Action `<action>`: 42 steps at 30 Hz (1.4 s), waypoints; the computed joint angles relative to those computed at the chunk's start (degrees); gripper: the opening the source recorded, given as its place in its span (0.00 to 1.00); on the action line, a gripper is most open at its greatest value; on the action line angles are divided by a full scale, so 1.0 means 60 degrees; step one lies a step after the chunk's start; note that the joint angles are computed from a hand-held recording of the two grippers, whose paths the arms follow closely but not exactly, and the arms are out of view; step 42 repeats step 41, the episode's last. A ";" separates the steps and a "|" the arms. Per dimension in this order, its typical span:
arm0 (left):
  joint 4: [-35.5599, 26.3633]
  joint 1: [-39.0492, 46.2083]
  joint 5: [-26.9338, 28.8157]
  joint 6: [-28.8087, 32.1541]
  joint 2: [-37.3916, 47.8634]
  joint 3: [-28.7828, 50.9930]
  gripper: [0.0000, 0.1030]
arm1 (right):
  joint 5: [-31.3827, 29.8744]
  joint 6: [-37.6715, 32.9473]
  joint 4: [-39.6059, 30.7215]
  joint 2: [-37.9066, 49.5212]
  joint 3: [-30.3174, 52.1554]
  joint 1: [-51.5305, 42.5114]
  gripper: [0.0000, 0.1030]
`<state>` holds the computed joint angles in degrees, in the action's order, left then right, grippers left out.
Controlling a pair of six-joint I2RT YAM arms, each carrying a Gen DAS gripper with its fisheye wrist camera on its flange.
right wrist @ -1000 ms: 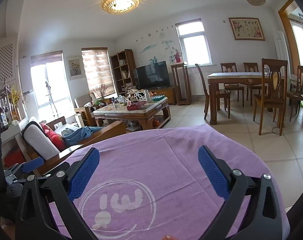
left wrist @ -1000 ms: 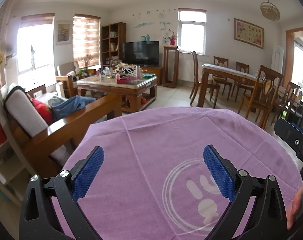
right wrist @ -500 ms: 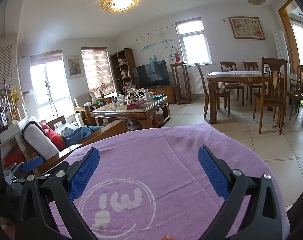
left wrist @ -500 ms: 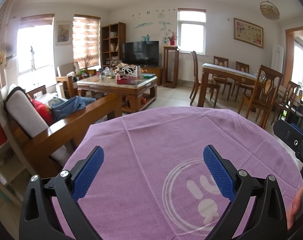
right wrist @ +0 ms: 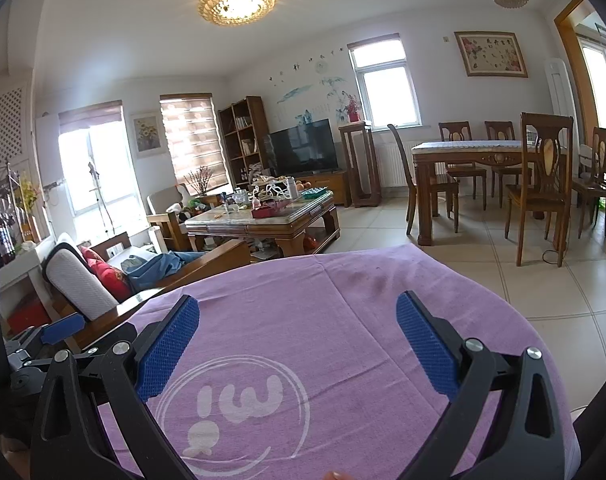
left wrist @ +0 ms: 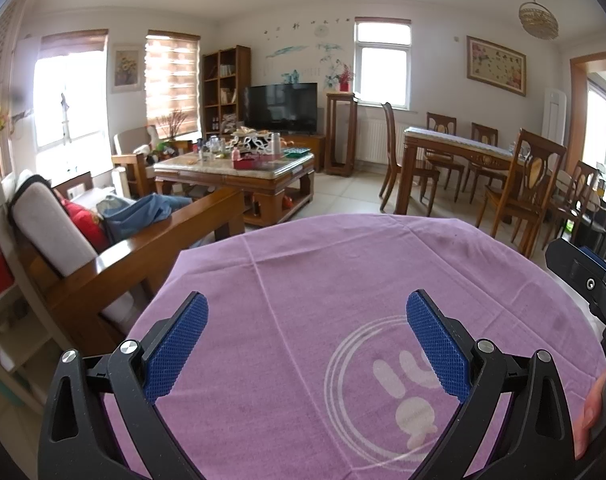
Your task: Collect trash
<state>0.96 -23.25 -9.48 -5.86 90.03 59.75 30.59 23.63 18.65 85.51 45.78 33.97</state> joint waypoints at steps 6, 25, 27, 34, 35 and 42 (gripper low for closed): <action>0.0010 0.0002 -0.0003 -0.0003 0.0008 -0.0002 0.95 | -0.0059 -0.0030 -0.0015 -0.0045 -0.0018 -0.0076 0.95; 0.0076 0.0074 0.0061 0.0050 0.0093 0.0036 0.95 | -0.0056 0.0012 -0.0069 -0.0030 0.0032 -0.0087 0.95; 0.0102 0.0076 0.0062 0.0054 0.0102 0.0026 0.95 | -0.0032 0.0021 -0.0075 -0.0035 0.0031 -0.0063 0.95; 0.0079 0.0129 0.0113 0.0032 0.0165 0.0080 0.95 | -0.0080 0.0010 -0.0100 -0.0063 0.0033 -0.0112 0.95; 0.0024 0.0172 0.0162 0.0034 0.0173 0.0131 0.95 | -0.0075 0.0013 -0.0101 -0.0067 0.0029 -0.0103 0.95; -0.0116 0.0336 0.0390 0.0016 0.0332 0.0340 0.95 | -0.0078 0.0022 -0.0137 -0.0064 0.0056 -0.0107 0.95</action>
